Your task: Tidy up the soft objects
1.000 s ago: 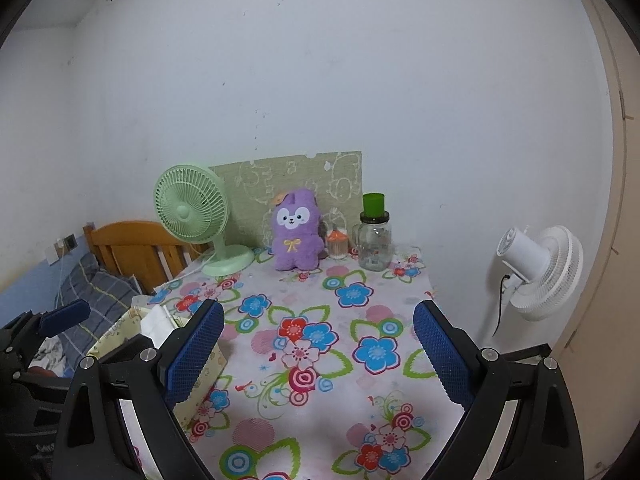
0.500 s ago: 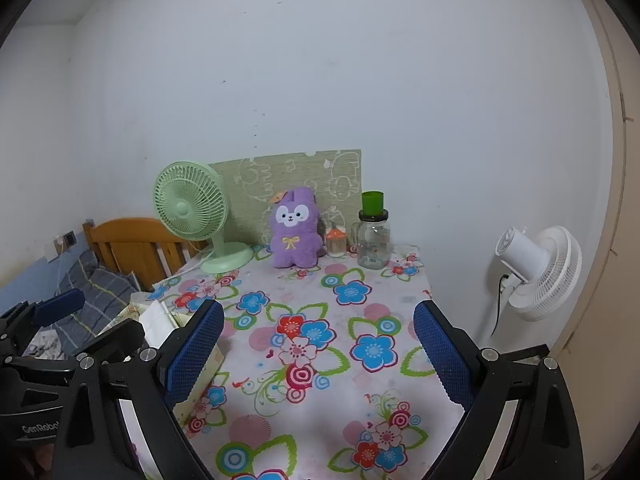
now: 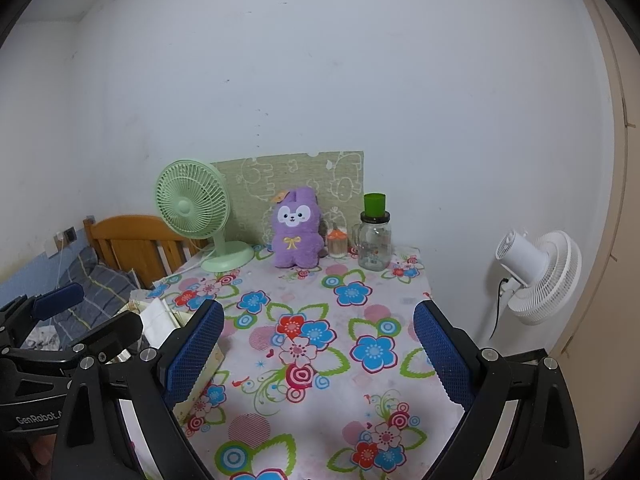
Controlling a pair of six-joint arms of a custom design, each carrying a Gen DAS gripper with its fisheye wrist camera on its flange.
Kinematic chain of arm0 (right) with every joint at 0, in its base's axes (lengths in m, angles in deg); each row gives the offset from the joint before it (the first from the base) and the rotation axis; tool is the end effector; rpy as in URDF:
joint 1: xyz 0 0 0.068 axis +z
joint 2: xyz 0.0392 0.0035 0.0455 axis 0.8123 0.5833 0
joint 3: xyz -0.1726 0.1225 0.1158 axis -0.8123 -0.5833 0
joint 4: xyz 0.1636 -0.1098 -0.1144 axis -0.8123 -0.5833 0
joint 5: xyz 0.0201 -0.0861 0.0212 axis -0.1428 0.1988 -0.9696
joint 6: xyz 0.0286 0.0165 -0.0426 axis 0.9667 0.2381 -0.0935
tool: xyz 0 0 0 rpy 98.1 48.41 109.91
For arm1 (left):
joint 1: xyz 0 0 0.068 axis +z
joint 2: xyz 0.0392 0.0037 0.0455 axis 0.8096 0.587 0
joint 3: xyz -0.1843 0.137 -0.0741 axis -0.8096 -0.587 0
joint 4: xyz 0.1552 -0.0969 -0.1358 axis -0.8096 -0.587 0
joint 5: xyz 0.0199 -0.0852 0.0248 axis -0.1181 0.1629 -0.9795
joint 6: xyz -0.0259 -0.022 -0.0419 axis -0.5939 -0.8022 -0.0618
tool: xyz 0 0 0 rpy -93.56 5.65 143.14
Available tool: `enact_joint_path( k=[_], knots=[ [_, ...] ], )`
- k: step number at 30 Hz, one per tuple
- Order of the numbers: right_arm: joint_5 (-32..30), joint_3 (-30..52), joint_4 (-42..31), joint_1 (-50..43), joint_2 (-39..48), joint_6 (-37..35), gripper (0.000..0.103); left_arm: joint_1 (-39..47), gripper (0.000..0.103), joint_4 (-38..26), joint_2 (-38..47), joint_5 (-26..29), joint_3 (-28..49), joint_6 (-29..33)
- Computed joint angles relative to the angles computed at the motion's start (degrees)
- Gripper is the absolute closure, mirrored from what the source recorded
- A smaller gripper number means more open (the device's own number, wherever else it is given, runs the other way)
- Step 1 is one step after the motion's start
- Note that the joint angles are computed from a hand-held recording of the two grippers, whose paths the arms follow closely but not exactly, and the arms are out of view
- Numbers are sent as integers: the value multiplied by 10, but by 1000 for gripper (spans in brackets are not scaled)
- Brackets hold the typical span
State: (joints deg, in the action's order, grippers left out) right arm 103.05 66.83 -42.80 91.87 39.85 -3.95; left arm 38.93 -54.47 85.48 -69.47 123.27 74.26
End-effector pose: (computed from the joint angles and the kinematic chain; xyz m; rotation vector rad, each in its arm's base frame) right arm 0.2077 0.1337 0.2611 0.1323 1.9856 0.0423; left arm 0.2338 -0.0649 0.2707 0.3182 2.0453 -0.1997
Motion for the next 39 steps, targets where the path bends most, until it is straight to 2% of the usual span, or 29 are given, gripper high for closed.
enact_joint_path(
  k=[39],
  knots=[
    [3,21,-13,2,5,-11,6,-2,5,-10,1,1,17,0]
  ],
)
